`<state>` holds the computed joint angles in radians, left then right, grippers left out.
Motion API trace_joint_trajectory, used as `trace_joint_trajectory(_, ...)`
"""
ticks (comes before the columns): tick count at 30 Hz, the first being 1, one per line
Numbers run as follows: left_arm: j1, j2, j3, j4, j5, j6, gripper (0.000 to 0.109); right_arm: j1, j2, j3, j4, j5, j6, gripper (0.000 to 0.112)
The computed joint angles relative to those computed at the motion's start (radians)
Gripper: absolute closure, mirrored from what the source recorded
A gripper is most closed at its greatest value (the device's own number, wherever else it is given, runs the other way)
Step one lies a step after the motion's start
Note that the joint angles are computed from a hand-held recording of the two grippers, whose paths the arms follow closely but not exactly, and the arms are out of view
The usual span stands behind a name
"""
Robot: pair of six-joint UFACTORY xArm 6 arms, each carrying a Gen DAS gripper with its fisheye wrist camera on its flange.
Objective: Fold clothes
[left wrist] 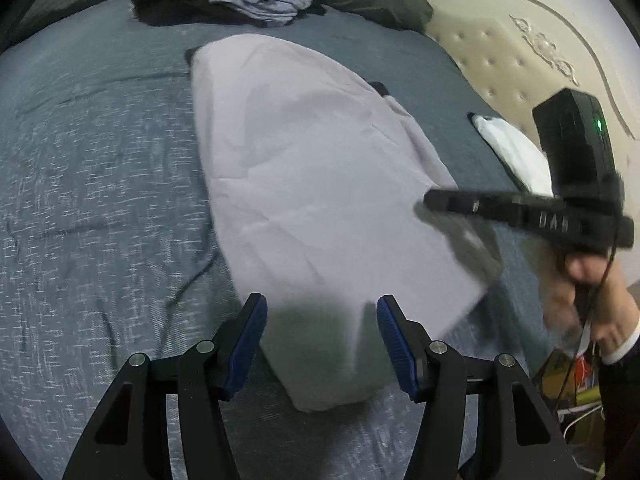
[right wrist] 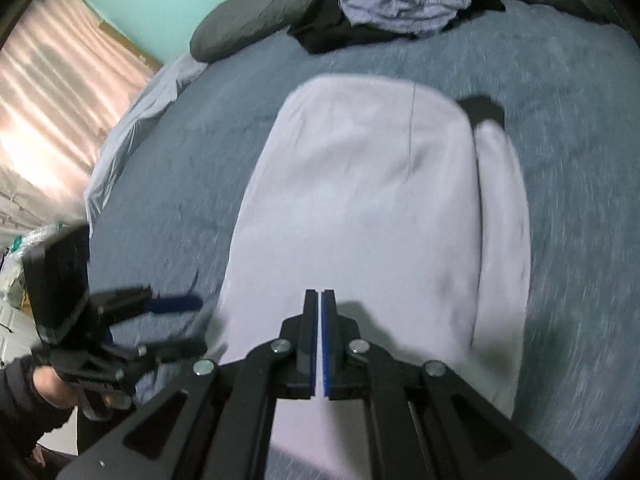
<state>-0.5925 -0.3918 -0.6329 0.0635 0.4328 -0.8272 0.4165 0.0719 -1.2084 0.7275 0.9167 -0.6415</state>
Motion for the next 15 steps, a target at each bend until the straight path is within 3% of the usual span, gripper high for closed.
trace_joint_trajectory(6, -0.062, 0.083, -0.028, 0.044, 0.001, -0.064, 0.047, -0.004, -0.095, 0.153, -0.04, -0.066, 0.023, 0.112)
trace_joint_trajectory(15, -0.075, 0.023, 0.035, 0.055, 0.02, -0.084, 0.046, -0.081, -0.12, 0.223, -0.071, -0.109, 0.093, 0.112)
